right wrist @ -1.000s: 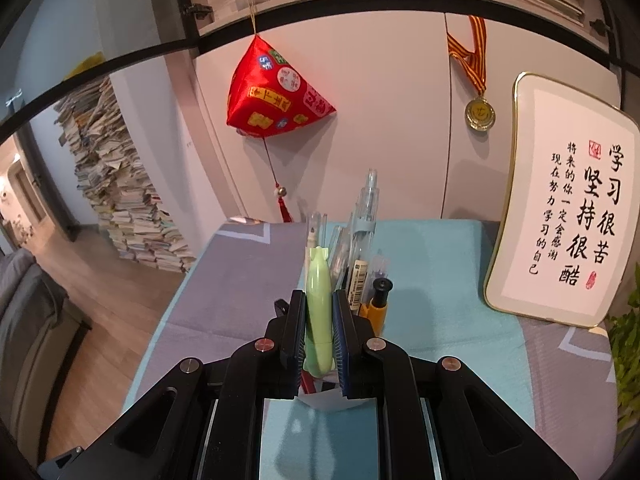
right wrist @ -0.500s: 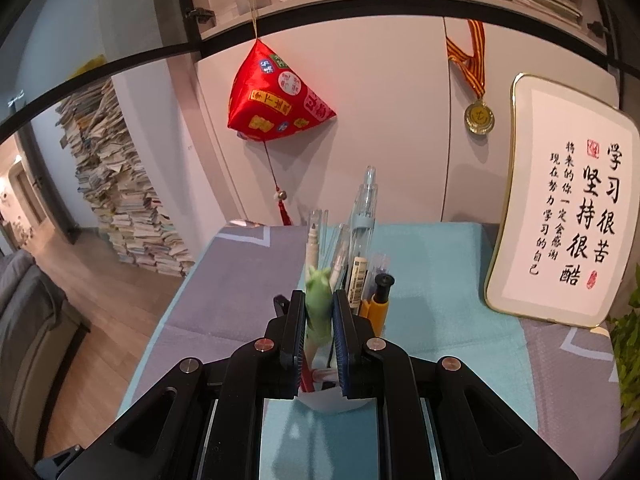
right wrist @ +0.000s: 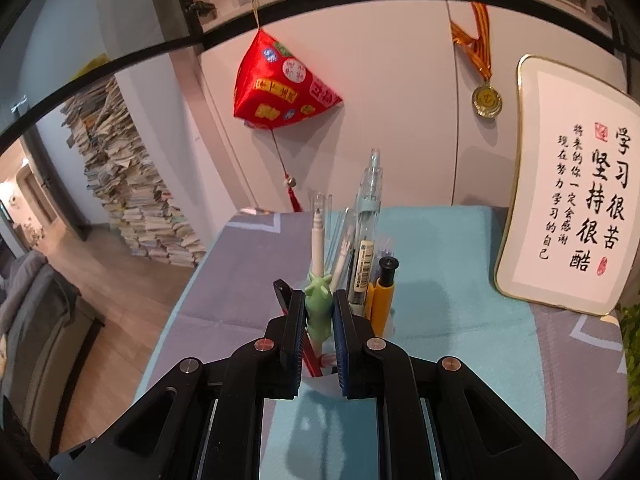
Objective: Organize stationery
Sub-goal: 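Lower the green highlighter into the frosted cup with the right tool, then open the right tool and withdraw it from the cup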
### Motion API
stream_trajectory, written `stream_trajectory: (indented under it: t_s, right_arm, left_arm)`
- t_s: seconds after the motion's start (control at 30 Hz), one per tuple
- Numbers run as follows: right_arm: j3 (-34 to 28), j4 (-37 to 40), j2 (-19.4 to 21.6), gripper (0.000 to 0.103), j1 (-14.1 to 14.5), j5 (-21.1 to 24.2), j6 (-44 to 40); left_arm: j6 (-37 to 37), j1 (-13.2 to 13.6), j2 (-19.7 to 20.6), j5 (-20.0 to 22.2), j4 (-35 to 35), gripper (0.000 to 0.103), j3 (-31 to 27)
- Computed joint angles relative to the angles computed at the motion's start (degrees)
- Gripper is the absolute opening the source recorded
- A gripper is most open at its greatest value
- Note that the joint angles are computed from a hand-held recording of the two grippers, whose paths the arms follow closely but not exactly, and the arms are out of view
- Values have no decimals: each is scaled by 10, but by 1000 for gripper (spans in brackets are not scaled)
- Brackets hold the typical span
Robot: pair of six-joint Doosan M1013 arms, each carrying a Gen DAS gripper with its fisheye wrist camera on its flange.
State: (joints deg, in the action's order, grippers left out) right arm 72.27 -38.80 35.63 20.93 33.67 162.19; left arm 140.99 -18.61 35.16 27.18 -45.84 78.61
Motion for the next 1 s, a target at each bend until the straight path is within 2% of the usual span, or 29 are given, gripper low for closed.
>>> stream_trajectory:
  t_s: [0.13, 0.27, 0.37, 0.57, 0.73, 1.0]
  right_arm:
    - [-1, 75, -1, 14, -8, -14, -53]
    - [-16, 96, 7, 14, -8, 9, -84]
    - [-6, 67, 2, 14, -7, -3, -51]
    - [0, 33, -3, 14, -2, 2, -26]
    - [-5, -6, -3, 14, 8, 34, -21]
    - [4, -48, -11, 14, 23, 59, -6]
  left_arm:
    - [0, 0, 1, 2, 1, 18, -1]
    - [-1, 0, 2, 2, 1, 18, -1]
    - [-4, 0, 2, 3, 3, 18, -1]
    - [-5, 0, 2, 5, 4, 18, -2]
    - [3, -1, -1, 0, -3, 18, 1]
    - [19, -4, -14, -12, -14, 18, 13]
